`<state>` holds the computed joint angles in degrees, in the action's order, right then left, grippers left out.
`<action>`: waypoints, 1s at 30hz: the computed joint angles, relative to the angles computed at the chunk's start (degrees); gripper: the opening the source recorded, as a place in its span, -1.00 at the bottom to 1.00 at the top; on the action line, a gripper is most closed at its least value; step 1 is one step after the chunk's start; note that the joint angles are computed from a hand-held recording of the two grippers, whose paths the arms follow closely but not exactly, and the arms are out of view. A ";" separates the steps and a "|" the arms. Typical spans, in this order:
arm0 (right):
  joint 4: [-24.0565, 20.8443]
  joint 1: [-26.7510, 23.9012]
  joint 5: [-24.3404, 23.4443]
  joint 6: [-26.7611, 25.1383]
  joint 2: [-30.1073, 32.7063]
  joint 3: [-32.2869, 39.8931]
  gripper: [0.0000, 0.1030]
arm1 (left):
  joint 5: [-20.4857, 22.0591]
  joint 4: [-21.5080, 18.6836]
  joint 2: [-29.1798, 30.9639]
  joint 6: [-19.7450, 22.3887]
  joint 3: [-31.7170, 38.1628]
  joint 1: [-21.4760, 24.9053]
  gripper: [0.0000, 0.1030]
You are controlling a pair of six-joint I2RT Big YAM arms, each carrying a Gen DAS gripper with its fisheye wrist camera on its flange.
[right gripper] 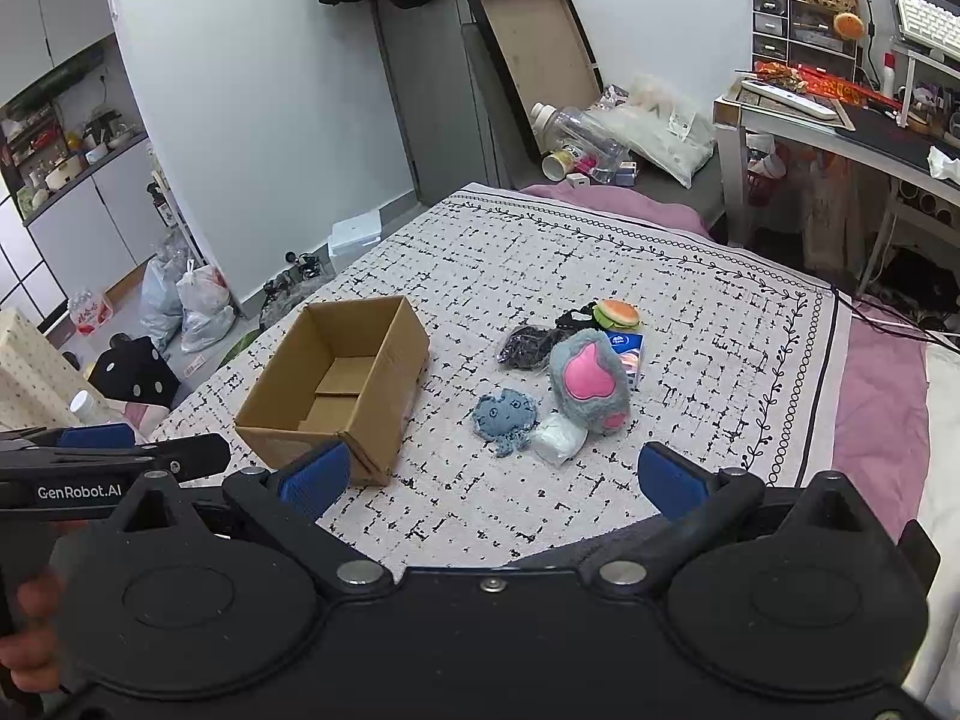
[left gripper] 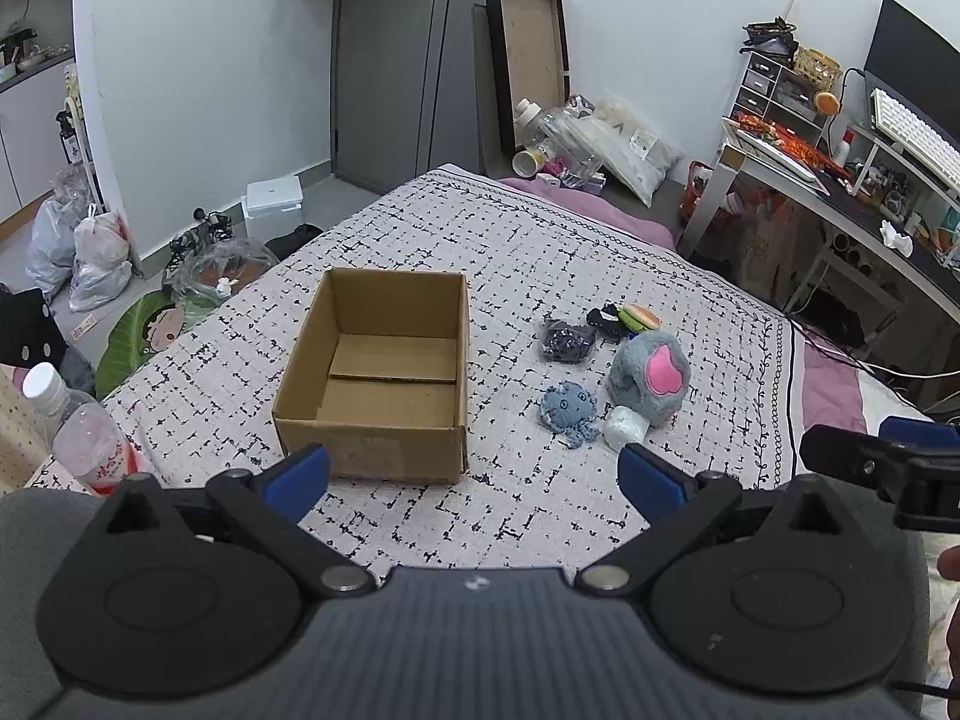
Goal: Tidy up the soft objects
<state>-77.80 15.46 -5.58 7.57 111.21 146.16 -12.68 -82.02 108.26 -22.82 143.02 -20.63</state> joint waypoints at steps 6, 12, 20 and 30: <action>0.28 0.19 0.56 -0.36 0.52 0.70 1.00 | 1.50 0.20 0.22 -0.52 0.27 0.30 0.97; -2.02 0.39 0.17 -0.27 3.06 4.62 1.00 | 1.48 -1.03 1.47 -0.57 2.17 1.05 0.97; -4.84 0.62 -0.45 -0.49 6.86 10.35 1.00 | 2.10 -2.17 3.88 -1.49 5.54 2.38 0.97; -3.09 -0.74 -2.20 1.93 8.80 10.90 1.00 | 2.67 -1.56 7.46 -0.01 9.60 2.61 0.97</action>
